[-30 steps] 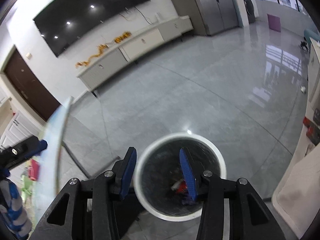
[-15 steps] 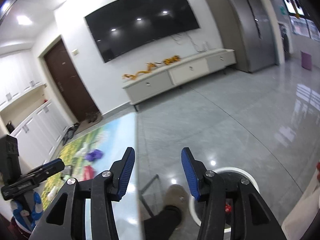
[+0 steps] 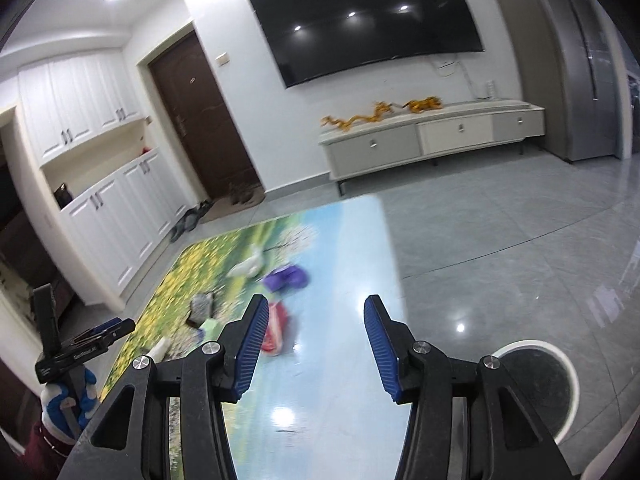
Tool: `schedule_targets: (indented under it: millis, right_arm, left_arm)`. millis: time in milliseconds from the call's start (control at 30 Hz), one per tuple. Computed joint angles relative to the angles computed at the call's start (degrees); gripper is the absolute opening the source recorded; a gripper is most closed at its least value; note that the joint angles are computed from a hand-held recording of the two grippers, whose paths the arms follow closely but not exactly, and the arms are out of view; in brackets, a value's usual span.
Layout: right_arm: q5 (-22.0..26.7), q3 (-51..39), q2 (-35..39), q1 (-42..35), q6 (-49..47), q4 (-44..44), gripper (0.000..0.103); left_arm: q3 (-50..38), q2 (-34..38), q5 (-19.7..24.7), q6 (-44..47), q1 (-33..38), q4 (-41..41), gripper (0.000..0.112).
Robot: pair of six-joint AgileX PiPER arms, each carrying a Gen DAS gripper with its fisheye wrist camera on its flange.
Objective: Collect trash
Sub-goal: 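Move both tools back to the table, then grasp the white tissue with the left gripper while the right gripper grasps the green wipes pack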
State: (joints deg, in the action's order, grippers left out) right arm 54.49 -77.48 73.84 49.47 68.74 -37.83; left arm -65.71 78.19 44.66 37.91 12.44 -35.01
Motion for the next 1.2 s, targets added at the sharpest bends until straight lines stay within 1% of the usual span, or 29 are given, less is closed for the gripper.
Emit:
schedule_targets:
  millis: [67,167,333,500,567,633,833,967,1100,1167,1200]
  right_arm:
    - [-1.1,-1.5,2.7,0.0,-0.7,1.3,0.047]
    - [-1.3,-2.4,4.8,1.3,0.3,1.7,0.048]
    - [-2.6,-4.4,9.1,2.6,0.0,4.2,0.05]
    - [-5.5,-8.9,15.8,2.1,-5.3,10.2,0.051]
    - [-6.3,-10.9,18.5,2.1,-7.4,12.2,0.051]
    - [-7.0,-12.8,21.1,1.8,-10.3,14.9,0.052]
    - [-7.1,-20.1,28.7,0.5,-18.7,22.2,0.058]
    - [-7.0,-23.2,32.0,0.0,-22.2,25.2,0.059]
    - [-6.0,-26.6,35.5,-0.1,-24.9,27.1,0.061]
    - [-5.5,-28.2,37.0,-0.1,-25.5,27.5,0.061]
    - [-5.3,-29.0,37.7,-0.2,-25.8,27.8,0.061]
  left_arm:
    - [1.0,0.4,0.2,2.2,2.0,-1.0,0.07]
    - [1.7,1.9,0.1,4.3,3.3,-1.7,0.069]
    - [2.5,4.9,-0.7,6.1,2.4,-2.5,0.069]
    - [2.5,6.7,0.0,9.4,2.3,-4.2,0.066]
    - [2.2,7.4,0.3,10.0,2.3,-4.5,0.062]
    - [2.0,8.0,0.5,10.7,2.3,-5.1,0.061]
    - [2.7,9.1,0.6,12.4,1.9,-6.2,0.053]
    - [3.2,9.8,0.8,13.2,1.4,-6.0,0.044]
    - [2.8,10.6,1.9,14.6,1.8,-7.4,0.042]
    - [2.4,11.3,2.8,15.0,2.2,-8.1,0.038]
    - [2.3,11.5,3.0,15.4,2.4,-8.6,0.038]
